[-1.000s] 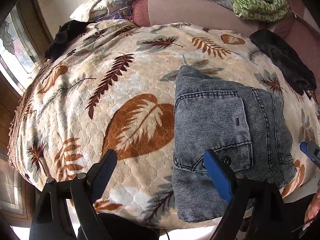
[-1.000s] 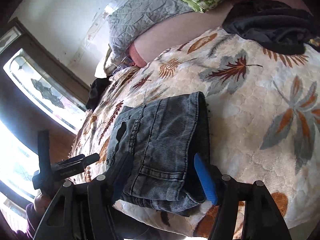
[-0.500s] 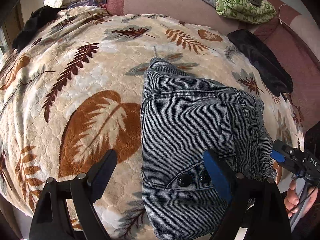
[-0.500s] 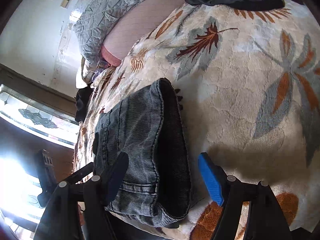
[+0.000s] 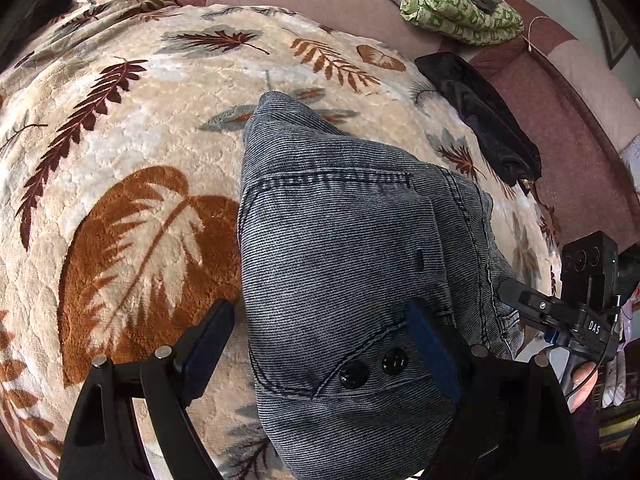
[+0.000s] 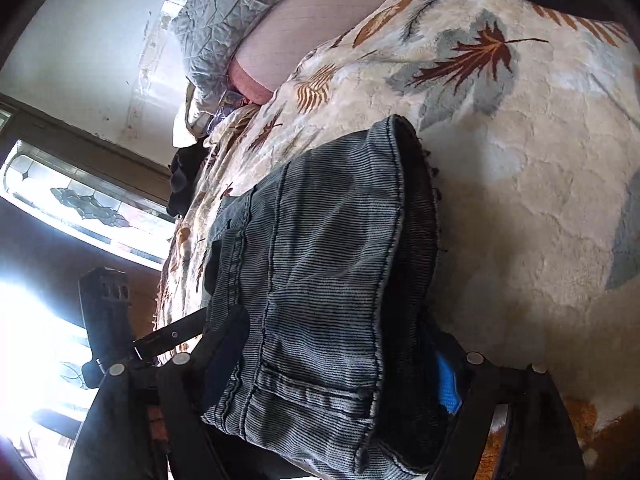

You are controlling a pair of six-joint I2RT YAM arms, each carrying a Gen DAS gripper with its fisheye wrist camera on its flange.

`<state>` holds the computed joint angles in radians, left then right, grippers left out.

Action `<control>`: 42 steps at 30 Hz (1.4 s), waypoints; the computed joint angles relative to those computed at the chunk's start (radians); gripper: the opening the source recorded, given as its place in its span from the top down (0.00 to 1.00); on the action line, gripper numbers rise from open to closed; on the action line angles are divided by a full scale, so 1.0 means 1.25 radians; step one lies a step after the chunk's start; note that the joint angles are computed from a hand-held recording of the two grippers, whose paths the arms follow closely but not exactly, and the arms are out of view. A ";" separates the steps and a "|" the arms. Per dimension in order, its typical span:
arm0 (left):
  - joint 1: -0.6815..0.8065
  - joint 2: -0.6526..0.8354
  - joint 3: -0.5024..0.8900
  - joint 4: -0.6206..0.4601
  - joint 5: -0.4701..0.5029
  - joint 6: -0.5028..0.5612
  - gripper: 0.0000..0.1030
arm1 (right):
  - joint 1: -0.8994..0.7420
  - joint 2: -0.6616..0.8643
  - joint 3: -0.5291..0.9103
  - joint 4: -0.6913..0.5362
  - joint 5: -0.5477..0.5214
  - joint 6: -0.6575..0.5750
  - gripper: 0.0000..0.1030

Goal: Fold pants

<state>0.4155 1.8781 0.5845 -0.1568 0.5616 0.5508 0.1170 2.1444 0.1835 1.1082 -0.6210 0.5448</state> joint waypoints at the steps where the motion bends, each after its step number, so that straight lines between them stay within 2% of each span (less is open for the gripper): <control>1: 0.003 0.009 0.007 -0.004 0.011 0.004 0.14 | 0.020 -0.008 0.003 -0.013 0.028 0.000 0.32; 5: -0.008 0.038 0.008 0.039 0.024 -0.020 0.15 | 0.078 -0.026 0.007 -0.023 0.098 -0.001 0.55; 6: -0.015 0.041 0.011 0.041 0.020 -0.032 0.16 | 0.096 -0.034 0.008 -0.030 0.123 -0.004 0.56; 7: -0.015 0.037 0.016 0.028 0.029 -0.033 0.23 | 0.112 -0.042 0.005 -0.028 0.146 -0.005 0.58; 8: -0.017 0.034 0.018 0.023 0.035 -0.037 0.25 | 0.124 -0.048 0.000 -0.021 0.159 -0.004 0.61; 9: -0.016 0.030 0.015 0.026 0.038 -0.041 0.27 | 0.131 -0.052 -0.005 -0.012 0.165 -0.003 0.62; 11: -0.020 0.022 0.001 0.045 0.024 -0.047 0.39 | 0.149 -0.064 -0.020 0.005 0.192 -0.003 0.65; 14: -0.014 -0.002 -0.022 0.066 0.030 -0.042 0.54 | 0.210 -0.115 -0.038 -0.008 0.274 -0.012 0.66; 17: -0.013 -0.044 -0.051 0.083 0.031 -0.041 0.63 | 0.251 -0.166 -0.064 -0.005 0.322 -0.011 0.67; 21: 0.003 -0.135 -0.096 0.086 0.071 -0.011 0.68 | 0.318 -0.317 -0.076 -0.108 0.396 -0.026 0.68; 25: 0.018 -0.198 -0.103 0.089 0.085 -0.036 0.68 | 0.322 -0.414 -0.062 -0.185 0.396 -0.038 0.68; 28: -0.001 -0.228 -0.082 0.089 0.072 -0.080 0.68 | 0.290 -0.430 -0.013 -0.242 0.366 -0.061 0.68; 32: -0.051 -0.187 -0.009 0.118 0.028 -0.163 0.68 | 0.241 -0.381 0.083 -0.286 0.325 -0.091 0.68; 37: -0.094 -0.040 0.088 0.195 -0.044 -0.255 0.68 | 0.183 -0.192 0.246 -0.297 0.251 -0.092 0.68; 39: -0.106 0.052 0.142 0.193 -0.096 -0.277 0.68 | 0.172 -0.098 0.339 -0.352 0.234 -0.093 0.68; 40: -0.111 0.097 0.171 0.191 -0.139 -0.294 0.67 | 0.170 -0.052 0.392 -0.402 0.237 -0.101 0.63; 41: -0.111 0.134 0.199 0.178 -0.165 -0.308 0.54 | 0.172 -0.017 0.433 -0.446 0.261 -0.105 0.51; 42: -0.106 0.159 0.225 0.155 -0.165 -0.320 0.53 | 0.164 0.014 0.459 -0.462 0.252 -0.099 0.45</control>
